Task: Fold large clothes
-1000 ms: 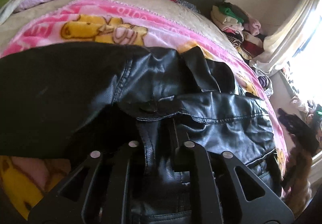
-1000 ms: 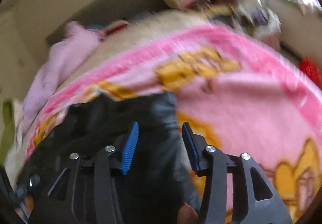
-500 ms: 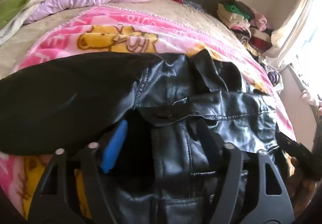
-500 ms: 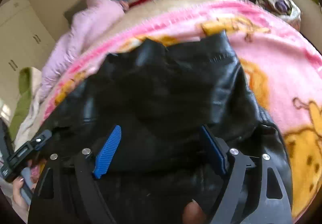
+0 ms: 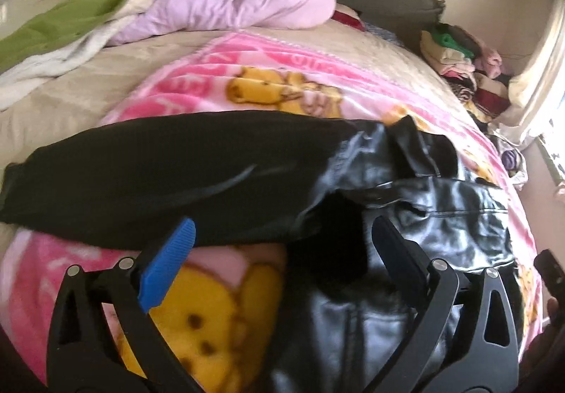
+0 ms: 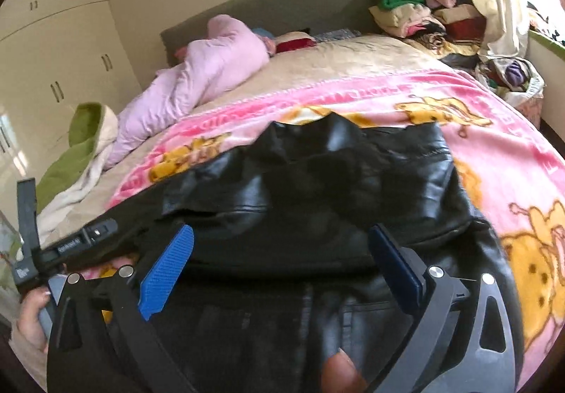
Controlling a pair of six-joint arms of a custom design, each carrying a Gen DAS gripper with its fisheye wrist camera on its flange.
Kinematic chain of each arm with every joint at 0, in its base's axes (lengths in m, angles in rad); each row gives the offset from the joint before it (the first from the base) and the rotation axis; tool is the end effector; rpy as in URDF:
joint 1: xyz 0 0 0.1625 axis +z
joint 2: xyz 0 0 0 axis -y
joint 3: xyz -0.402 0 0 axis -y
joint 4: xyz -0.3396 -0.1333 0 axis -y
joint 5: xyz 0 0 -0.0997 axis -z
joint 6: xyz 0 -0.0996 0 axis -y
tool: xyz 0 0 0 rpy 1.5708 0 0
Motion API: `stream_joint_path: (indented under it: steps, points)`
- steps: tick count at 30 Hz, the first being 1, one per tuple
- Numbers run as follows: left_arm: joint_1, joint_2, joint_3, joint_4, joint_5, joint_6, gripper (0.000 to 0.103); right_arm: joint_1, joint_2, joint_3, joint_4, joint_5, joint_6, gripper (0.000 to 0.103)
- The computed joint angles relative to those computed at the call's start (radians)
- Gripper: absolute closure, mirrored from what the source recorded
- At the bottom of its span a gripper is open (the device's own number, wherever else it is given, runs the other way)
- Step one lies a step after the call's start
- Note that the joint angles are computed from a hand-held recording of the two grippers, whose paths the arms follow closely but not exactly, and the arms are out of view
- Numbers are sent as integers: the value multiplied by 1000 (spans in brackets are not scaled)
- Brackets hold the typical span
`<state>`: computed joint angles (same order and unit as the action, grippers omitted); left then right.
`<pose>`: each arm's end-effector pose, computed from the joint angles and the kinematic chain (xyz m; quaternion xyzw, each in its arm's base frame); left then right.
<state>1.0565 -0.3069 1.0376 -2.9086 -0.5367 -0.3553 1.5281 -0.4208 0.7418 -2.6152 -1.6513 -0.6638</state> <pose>-0.1769 -0.7581 0.0724 -0.0814 0.8387 -0.4344 0.3184 0.0898 -0.8342 0.2111 0.2720 -0.8942 0.3187 0.1576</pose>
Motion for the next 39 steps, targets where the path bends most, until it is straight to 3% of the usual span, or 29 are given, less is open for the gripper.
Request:
stream_joint_path:
  steps: [13,26,36,39]
  points:
    - [11,-150,271,-122,61,-152,9,85,29,27,50,-4,-92,4]
    - [53,-303,520,-183,146,-397,9,133,104,-33,140,13,-83,4]
    - [101,-354,615,-240,165,-544,9,126,121,-33,154,-3,-62,4]
    - [118,-342,615,-332,151,-491,9,119,114,-23,148,-9,-55,4]
